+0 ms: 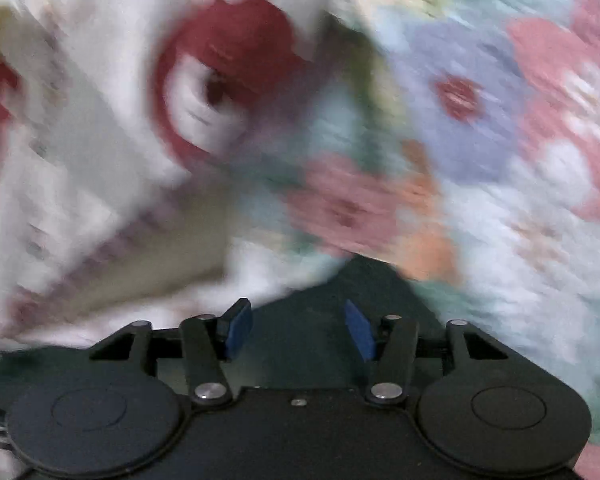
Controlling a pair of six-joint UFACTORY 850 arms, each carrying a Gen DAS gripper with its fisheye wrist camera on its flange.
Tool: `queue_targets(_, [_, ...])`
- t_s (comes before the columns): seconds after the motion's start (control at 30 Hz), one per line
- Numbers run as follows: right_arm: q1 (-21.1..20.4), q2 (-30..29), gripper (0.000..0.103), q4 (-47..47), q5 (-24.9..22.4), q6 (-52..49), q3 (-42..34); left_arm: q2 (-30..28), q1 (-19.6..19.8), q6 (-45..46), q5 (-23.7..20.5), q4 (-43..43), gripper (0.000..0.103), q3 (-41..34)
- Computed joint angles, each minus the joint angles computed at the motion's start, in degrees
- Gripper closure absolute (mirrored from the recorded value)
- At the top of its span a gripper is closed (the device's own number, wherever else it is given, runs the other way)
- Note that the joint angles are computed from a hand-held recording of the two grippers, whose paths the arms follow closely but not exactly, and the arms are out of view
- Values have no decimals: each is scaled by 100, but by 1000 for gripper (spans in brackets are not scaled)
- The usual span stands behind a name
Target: Fold clothes
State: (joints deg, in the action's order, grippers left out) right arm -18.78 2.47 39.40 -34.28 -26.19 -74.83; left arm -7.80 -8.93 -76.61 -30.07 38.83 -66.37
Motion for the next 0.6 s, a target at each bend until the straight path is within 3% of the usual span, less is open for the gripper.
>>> queue_targets(0.07, [191, -290, 32, 361, -811, -101, -604, 74, -100, 279, -115, 10, 46, -77])
queue_targets(0.13, [659, -427, 32, 226, -1326, 80, -1191, 280, -188, 443, -124, 58, 50, -74])
queue_targets(0.27, [1183, -660, 32, 2027, -2580, -194, -1979, 839, -213, 715, -232, 36, 57, -74])
queue_targets(0.3, [1394, -713, 29, 2325, -2752, -301, -2139, 989, -171, 978, -194, -143, 58, -58])
queue_targets(0.33, [1657, -780, 20, 2383, -2814, -398, -2322, 1142, -108, 1327, -140, -400, 65, -39])
queue_targets(0.37, [1957, -795, 16, 2201, -2636, -489, -2425, 1290, -43, 1695, -93, -679, 78, -28])
queue_targets(0.43, [2601, -710, 15, 1494, -1884, -448, -2469, 1503, 21, 2037, -291, -953, 79, 72])
queue_targets(0.5, [3246, -537, 14, 774, -791, -334, -2196, 1745, 110, 2187, -463, -1164, 80, 227])
queue_targets(0.6, [3866, -521, 13, 308, -263, -137, -1773, 2205, 245, 2295, -522, -1462, 80, 566])
